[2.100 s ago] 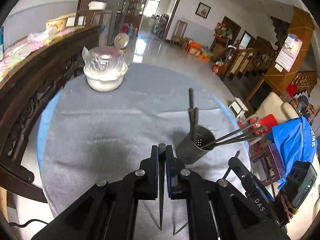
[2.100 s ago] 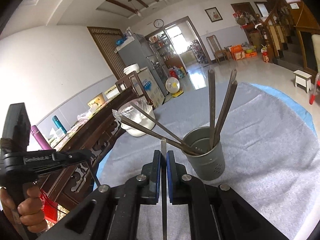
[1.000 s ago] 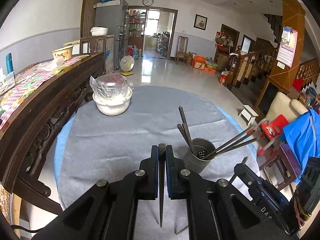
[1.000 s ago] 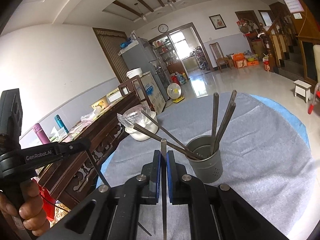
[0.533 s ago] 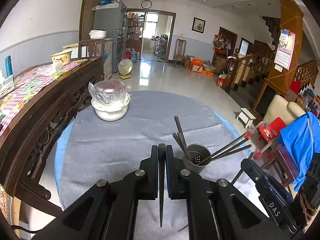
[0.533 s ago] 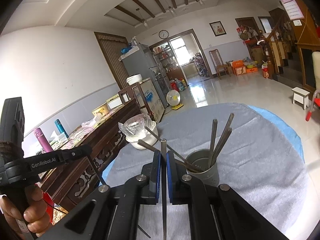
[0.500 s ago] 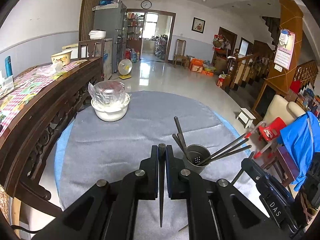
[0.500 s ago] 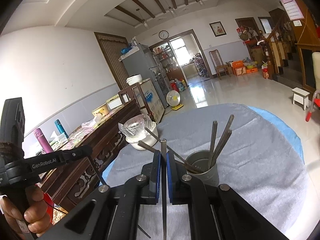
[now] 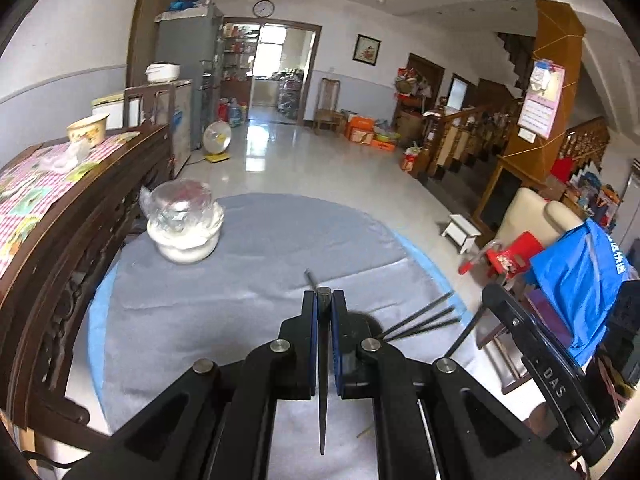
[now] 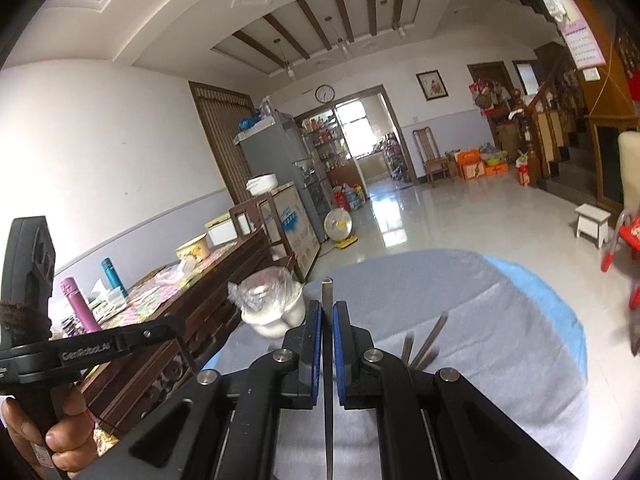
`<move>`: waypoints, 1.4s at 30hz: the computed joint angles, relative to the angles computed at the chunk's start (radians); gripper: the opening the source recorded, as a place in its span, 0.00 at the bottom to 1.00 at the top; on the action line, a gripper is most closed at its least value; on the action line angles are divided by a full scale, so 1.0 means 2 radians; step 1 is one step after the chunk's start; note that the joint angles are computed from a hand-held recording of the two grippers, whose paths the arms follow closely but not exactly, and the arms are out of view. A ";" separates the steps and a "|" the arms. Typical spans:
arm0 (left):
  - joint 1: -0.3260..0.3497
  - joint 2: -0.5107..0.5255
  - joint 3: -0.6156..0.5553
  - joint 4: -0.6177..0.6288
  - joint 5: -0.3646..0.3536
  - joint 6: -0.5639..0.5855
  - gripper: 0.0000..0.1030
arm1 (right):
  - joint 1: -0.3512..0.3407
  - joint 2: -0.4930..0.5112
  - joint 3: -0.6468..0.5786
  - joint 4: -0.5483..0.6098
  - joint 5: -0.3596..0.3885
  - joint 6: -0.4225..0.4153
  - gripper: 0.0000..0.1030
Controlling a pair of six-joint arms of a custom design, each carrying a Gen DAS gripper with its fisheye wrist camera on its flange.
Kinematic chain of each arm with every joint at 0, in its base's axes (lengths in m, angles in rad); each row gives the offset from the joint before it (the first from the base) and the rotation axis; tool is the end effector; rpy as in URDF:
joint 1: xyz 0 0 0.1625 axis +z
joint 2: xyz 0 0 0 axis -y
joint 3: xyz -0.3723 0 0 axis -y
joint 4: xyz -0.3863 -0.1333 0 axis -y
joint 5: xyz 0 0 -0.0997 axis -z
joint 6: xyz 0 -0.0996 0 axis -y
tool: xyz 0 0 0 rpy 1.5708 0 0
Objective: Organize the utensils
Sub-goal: 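Carry the held chopsticks with the right gripper over the grey cup, then open the right gripper to drop the chopsticks into the grey cup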
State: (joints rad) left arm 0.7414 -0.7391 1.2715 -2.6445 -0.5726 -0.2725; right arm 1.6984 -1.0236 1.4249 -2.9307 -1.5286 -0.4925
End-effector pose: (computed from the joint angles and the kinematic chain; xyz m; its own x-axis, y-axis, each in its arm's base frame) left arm -0.3854 -0.6471 0.2223 -0.8301 -0.0526 -0.5551 0.4243 0.5863 -0.6901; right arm 0.2239 -0.6650 0.3540 -0.8348 -0.4117 0.3656 -0.5309 0.4259 -0.7326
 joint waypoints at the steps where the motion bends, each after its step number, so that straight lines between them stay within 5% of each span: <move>1: 0.000 0.009 -0.017 -0.003 0.001 0.012 0.06 | 0.002 0.006 -0.013 0.001 -0.002 -0.001 0.06; 15: 0.023 0.161 -0.264 -0.044 0.000 0.123 0.06 | 0.017 0.119 -0.162 -0.074 -0.053 0.001 0.06; 25: 0.055 0.288 -0.435 -0.039 0.010 0.150 0.07 | 0.002 0.139 -0.158 -0.073 -0.069 0.006 0.06; 33: 0.057 0.254 -0.366 -0.001 0.011 0.115 0.11 | -0.012 0.101 -0.116 -0.012 -0.053 0.029 0.07; 35: 0.052 0.232 -0.330 -0.006 0.008 0.118 0.44 | -0.017 0.091 -0.110 0.013 -0.045 0.043 0.08; 37: 0.044 0.208 -0.282 -0.046 0.015 0.136 0.59 | -0.024 0.075 -0.096 0.030 -0.034 0.053 0.08; 42: 0.019 0.153 -0.170 -0.111 0.059 0.181 0.74 | -0.038 0.036 -0.053 0.023 -0.013 0.074 0.17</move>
State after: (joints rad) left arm 0.7787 -0.4339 0.9311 -2.8675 -0.4544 0.0903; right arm 1.6217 -0.9511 1.3196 -2.8852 -1.5541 -0.3447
